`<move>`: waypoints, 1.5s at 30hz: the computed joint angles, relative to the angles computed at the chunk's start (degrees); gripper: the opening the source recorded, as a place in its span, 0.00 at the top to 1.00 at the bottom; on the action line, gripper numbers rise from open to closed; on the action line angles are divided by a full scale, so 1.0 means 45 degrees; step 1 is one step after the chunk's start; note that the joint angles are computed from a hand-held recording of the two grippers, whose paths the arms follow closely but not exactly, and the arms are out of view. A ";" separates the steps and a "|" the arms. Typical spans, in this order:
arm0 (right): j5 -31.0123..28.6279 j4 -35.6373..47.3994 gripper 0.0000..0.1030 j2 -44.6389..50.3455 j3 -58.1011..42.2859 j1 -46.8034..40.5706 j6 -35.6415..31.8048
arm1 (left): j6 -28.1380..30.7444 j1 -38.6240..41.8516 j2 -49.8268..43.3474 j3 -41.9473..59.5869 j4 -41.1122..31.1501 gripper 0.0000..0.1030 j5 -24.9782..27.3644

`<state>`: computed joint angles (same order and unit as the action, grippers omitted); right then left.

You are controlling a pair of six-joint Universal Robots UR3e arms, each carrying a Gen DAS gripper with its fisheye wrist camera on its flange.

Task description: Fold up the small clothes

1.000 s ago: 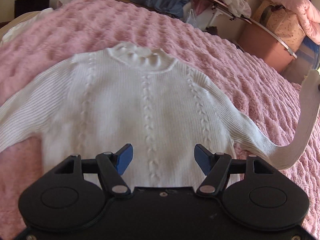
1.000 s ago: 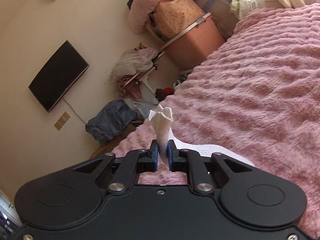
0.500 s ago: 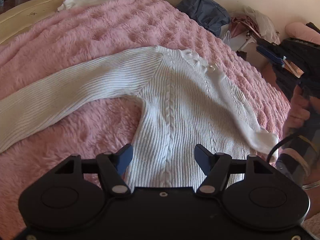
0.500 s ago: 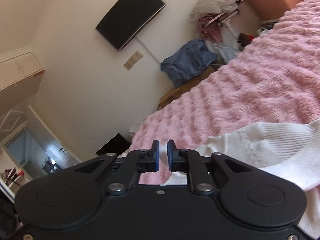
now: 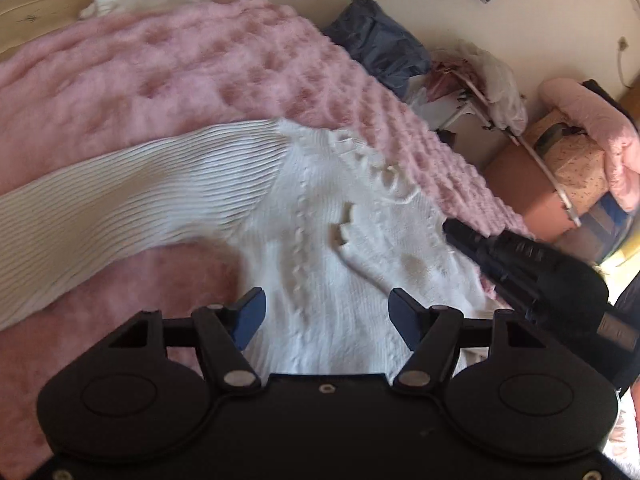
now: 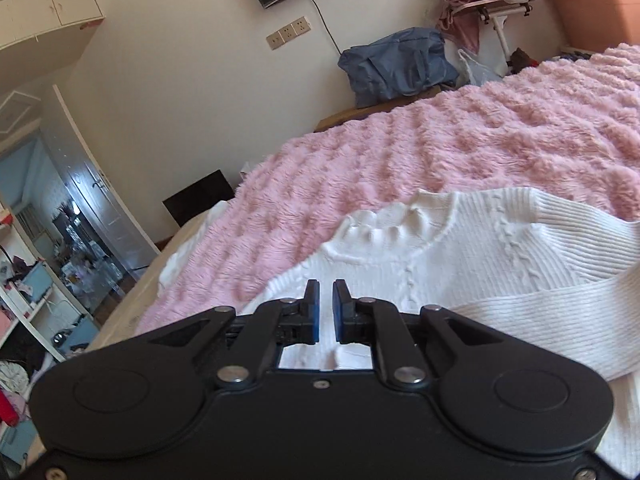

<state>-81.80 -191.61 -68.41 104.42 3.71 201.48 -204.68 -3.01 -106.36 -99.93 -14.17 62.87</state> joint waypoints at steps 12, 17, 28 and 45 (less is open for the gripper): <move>0.0023 0.0257 0.91 -0.3127 0.3618 -0.3285 -0.3854 | -0.0985 -0.2009 -0.5669 0.7209 -0.1366 0.39 0.1519; 0.0129 -0.0286 0.91 -0.3119 0.4237 -0.3856 -0.4177 | -0.1728 -0.2085 -0.7075 0.9066 -0.1755 0.42 0.1288; -0.0437 -0.0350 0.89 -0.3240 0.4881 -0.4495 -0.4235 | -0.3217 -0.1999 -0.8640 1.0870 -0.1347 0.97 0.0551; -0.1015 -0.0324 0.80 -0.1674 0.3389 -0.2493 -0.4101 | -0.2289 0.0563 -0.3455 0.3132 0.2614 0.97 0.1471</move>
<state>-86.37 -193.06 -75.94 119.67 -7.51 183.02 -214.98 -0.48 -121.90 -85.84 -2.41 69.49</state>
